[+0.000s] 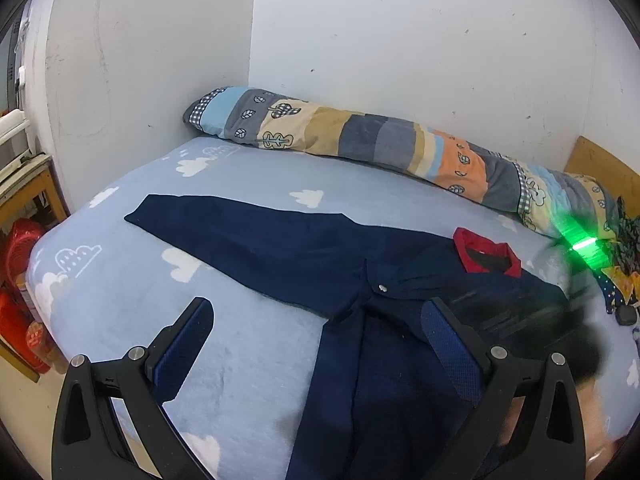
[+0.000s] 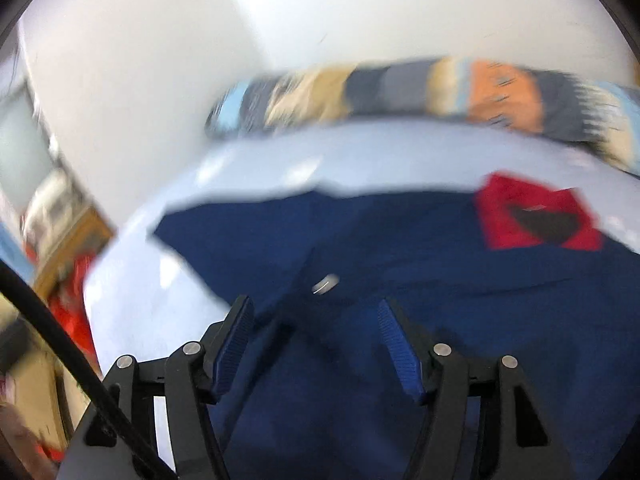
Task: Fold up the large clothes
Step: 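Lift the sleeve and fold it across the jacket front with the right gripper, then release the sleeve onto the jacket and withdraw the right gripper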
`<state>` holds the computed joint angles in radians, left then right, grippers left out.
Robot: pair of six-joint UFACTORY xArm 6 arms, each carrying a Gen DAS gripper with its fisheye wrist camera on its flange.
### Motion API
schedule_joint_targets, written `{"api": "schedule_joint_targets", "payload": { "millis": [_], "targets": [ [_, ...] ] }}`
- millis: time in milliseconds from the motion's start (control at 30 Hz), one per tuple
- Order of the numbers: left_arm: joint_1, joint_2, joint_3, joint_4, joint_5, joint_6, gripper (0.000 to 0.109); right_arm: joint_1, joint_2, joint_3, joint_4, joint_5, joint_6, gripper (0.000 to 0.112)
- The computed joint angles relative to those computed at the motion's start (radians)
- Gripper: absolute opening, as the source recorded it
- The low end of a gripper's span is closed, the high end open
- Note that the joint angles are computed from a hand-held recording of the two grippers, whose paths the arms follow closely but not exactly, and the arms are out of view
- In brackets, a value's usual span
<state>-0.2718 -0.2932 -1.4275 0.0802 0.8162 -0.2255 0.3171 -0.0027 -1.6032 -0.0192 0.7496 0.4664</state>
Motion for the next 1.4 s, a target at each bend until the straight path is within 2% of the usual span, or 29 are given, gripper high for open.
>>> {"api": "schedule_joint_targets", "payload": {
  "millis": [67, 200, 267, 400, 467, 567, 633, 733, 833, 900, 967, 1033, 1133, 1200, 1233, 1400],
  "targets": [
    [0.001, -0.001, 0.002, 0.002, -0.002, -0.001, 0.103, -0.059, -0.072, 0.032, -0.137, 0.076, 0.106, 0.07],
    [0.007, 0.001, -0.001, -0.021, 0.0, -0.001, 0.103, -0.152, -0.18, 0.071, -0.49, 0.37, 0.192, 0.069],
    [0.002, 0.007, -0.006, -0.015, 0.005, -0.009, 0.103, -0.206, -0.224, 0.127, -0.502, 0.44, 0.181, 0.069],
    [-0.011, 0.017, -0.011, 0.016, 0.007, -0.026, 0.103, -0.285, -0.24, 0.26, -0.339, 0.501, 0.088, 0.068],
    [-0.015, 0.023, -0.013, 0.033, 0.012, -0.032, 0.103, -0.315, -0.268, 0.334, -0.253, 0.452, 0.075, 0.075],
    [-0.012, 0.031, -0.013, 0.054, 0.02, -0.032, 0.103, -0.322, -0.245, 0.253, -0.24, 0.512, 0.064, 0.073],
    [-0.005, 0.039, -0.018, 0.046, 0.03, -0.02, 0.103, -0.289, -0.267, 0.227, -0.251, 0.48, 0.107, 0.073],
    [0.002, 0.046, -0.023, 0.035, 0.041, -0.017, 0.103, -0.234, -0.298, 0.208, -0.23, 0.453, 0.076, 0.075],
    [-0.004, 0.051, -0.025, 0.047, 0.044, -0.022, 0.103, -0.23, -0.35, 0.265, -0.059, 0.41, 0.01, 0.079],
    [-0.012, 0.054, -0.024, 0.057, 0.048, -0.02, 0.103, -0.222, -0.357, 0.305, -0.008, 0.419, -0.008, 0.079],
    [-0.018, 0.058, -0.025, 0.072, 0.054, -0.023, 0.103, -0.213, -0.317, 0.301, -0.015, 0.483, -0.038, 0.079],
    [-0.021, 0.059, -0.023, 0.084, 0.062, -0.025, 0.103, -0.19, -0.3, 0.289, -0.051, 0.539, -0.03, 0.068],
    [-0.017, 0.062, -0.02, 0.101, 0.071, -0.04, 0.103, -0.169, -0.355, 0.293, -0.084, 0.444, -0.049, 0.068],
    [-0.012, 0.076, -0.032, 0.092, 0.09, -0.044, 0.103, -0.163, -0.369, 0.277, -0.14, 0.397, -0.038, 0.083],
    [-0.011, 0.083, -0.039, 0.089, 0.098, -0.045, 0.103, -0.16, -0.377, 0.277, -0.164, 0.384, -0.02, 0.085],
    [0.015, 0.137, -0.102, 0.053, 0.174, -0.05, 0.103, -0.158, -0.363, 0.263, 0.006, 0.397, -0.006, 0.084]
  ]
}}
